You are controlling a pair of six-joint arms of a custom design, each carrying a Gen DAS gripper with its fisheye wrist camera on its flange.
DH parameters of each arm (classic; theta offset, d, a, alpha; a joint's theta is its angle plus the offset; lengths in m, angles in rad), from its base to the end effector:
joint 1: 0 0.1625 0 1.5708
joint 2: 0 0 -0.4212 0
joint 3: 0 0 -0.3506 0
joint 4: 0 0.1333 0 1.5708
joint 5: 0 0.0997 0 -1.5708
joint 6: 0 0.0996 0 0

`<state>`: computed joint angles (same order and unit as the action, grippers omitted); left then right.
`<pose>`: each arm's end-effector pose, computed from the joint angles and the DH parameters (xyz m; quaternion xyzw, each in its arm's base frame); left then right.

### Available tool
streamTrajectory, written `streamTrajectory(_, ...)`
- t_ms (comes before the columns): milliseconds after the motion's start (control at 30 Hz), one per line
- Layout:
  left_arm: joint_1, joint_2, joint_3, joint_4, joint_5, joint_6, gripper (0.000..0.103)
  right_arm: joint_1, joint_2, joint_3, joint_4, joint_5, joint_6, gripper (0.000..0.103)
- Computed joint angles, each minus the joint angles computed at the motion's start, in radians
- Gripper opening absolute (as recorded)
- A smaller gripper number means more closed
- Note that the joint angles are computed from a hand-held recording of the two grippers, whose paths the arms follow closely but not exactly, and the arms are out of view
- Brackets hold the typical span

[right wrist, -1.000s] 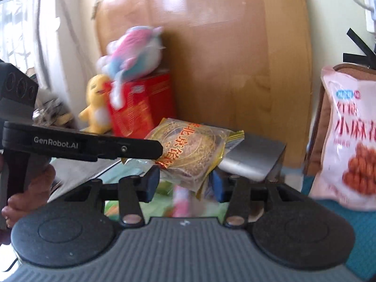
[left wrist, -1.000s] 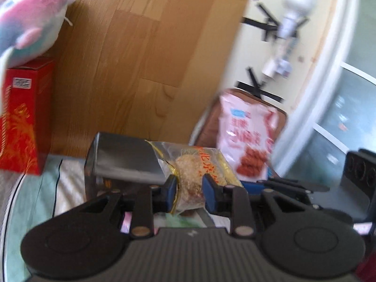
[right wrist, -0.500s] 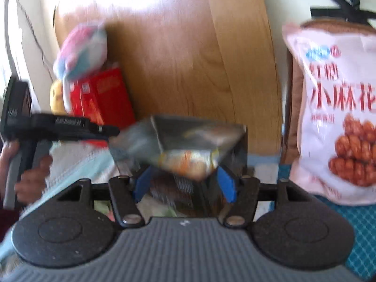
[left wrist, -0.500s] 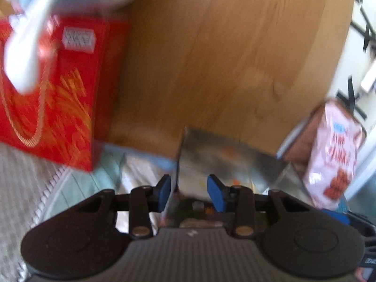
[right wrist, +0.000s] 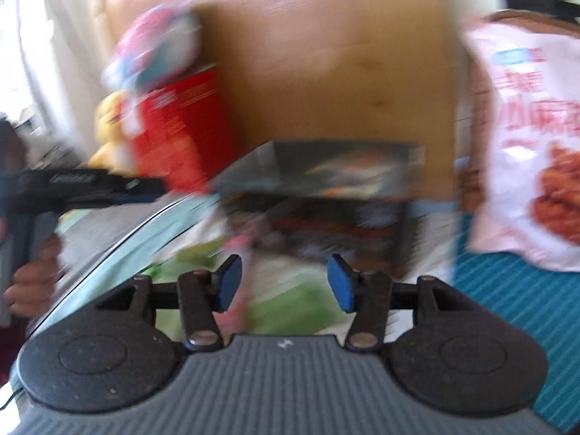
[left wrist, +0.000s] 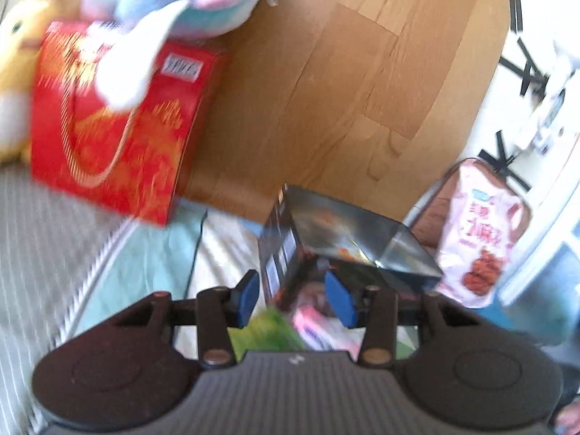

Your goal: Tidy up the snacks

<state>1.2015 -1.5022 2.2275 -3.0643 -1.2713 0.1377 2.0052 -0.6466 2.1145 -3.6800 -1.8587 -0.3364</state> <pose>-0.0032 -0.4588 0.3510 0.1758 0.9015 -0.3840 0.0946 0.3096 -0.4177 0.0506 0.3112 -0.8873 0.3182 0.1207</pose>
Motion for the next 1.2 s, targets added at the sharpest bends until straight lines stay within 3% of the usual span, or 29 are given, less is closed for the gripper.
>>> streamTrajectory(67, 0.009, -0.034, 0.027, 0.021, -0.023, -0.026, 0.041, 0.015, 0.027, -0.038, 0.081, 0.0, 0.003, 0.054)
streamTrajectory(100, 0.01, -0.049, 0.039, 0.032, -0.032, -0.034, 0.041, 0.032, 0.059, -0.068, 0.098, -0.052, -0.012, 0.048)
streamTrajectory(133, 0.008, -0.063, 0.049, 0.042, -0.035, -0.041, 0.041, 0.044, 0.086, -0.094, 0.116, -0.105, -0.019, 0.026)
streamTrajectory(167, 0.006, -0.079, 0.058, 0.054, -0.033, -0.044, 0.041, 0.05, 0.097, -0.109, 0.142, -0.132, -0.004, 0.025)
streamTrajectory(300, -0.001, -0.138, 0.092, 0.087, -0.036, -0.033, 0.041, 0.059, 0.038, -0.001, 0.065, -0.088, 0.049, 0.025)
streamTrajectory(467, 0.007, -0.211, 0.145, 0.121, -0.11, -0.01, 0.044, 0.046, -0.083, 0.209, 0.035, 0.068, 0.03, 0.027)
streamTrajectory(500, 0.003, -0.22, 0.158, 0.122, -0.117, -0.005, 0.044, 0.051, -0.082, 0.247, 0.002, 0.046, 0.023, 0.028)
streamTrajectory(567, -0.006, -0.232, 0.18, 0.132, -0.126, 0.008, 0.044, 0.095, -0.027, 0.293, -0.139, -0.117, 0.026, 0.038)
streamTrajectory(600, -0.015, -0.236, 0.191, 0.137, -0.12, 0.01, 0.044, 0.113, 0.011, 0.305, -0.222, -0.198, 0.037, 0.052)
streamTrajectory(633, -0.024, -0.237, 0.2, 0.142, -0.11, 0.01, 0.044, 0.119, 0.035, 0.321, -0.296, -0.242, 0.055, 0.054)
streamTrajectory(667, -0.03, -0.238, 0.207, 0.146, -0.105, 0.011, 0.044, 0.114, 0.037, 0.342, -0.335, -0.244, 0.085, 0.054)
streamTrajectory(767, -0.046, -0.238, 0.22, 0.159, -0.113, 0.008, 0.044, 0.078, 0.037, 0.402, -0.422, -0.149, 0.154, 0.054)
streamTrajectory(1000, -0.113, -0.178, 0.246, 0.123, -0.092, 0.053, 0.044, 0.114, 0.071, 0.397, -0.464, -0.096, 0.118, 0.048)
streamTrajectory(1033, -0.124, -0.157, 0.251, 0.106, -0.079, 0.067, 0.046, 0.113, 0.081, 0.385, -0.461, -0.094, 0.11, 0.048)
streamTrajectory(1133, -0.172, -0.105, 0.274, 0.06, 0.063, 0.086, 0.046, 0.135, 0.1, 0.352, -0.419, -0.137, 0.112, 0.04)
streamTrajectory(1200, -0.15, -0.115, 0.269, 0.083, 0.048, 0.108, 0.046, 0.132, 0.102, 0.353, -0.4, -0.137, 0.114, 0.039)
